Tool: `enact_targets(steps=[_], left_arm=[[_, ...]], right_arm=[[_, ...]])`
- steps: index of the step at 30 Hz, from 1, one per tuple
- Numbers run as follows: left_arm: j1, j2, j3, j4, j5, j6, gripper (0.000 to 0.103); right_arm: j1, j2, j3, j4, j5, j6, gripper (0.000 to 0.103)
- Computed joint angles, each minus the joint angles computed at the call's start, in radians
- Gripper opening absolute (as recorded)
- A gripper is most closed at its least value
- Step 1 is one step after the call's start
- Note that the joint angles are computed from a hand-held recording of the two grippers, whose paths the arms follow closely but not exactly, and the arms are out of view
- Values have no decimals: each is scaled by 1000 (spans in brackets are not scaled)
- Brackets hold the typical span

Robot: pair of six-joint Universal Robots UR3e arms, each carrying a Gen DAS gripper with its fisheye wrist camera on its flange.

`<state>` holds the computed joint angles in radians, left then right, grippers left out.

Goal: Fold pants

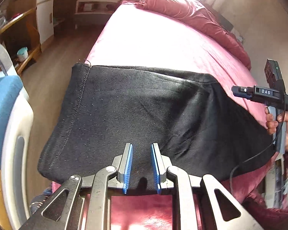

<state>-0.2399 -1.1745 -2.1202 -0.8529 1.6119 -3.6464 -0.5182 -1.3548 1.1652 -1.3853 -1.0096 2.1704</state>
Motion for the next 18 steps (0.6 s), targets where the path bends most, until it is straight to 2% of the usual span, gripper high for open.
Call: enact_targets(steps=[1, 3, 7, 9, 14, 16, 18], left_arm=[[-19, -15, 17, -20, 27, -7, 20], [-28, -31, 34, -47, 37, -8, 20], [-28, -72, 33, -86, 67, -40, 20], [16, 7, -19, -89, 30, -50, 20], [101, 169, -37, -176, -13, -28, 20], [149, 246, -33, -247, -14, -23, 24], [241, 341, -35, -340, -43, 3, 25]], right_arm=[[22, -31, 68, -89, -68, -3, 39], [68, -71, 196, -256, -165, 10, 26], [128, -82, 348, -528, -237, 118, 25], [138, -85, 388, -600, -244, 171, 25], [78, -167, 442, -579, -193, 175, 35], [31, -242, 470, -548, -163, 160, 37], [-37, -321, 485, -446, -92, 98, 37]])
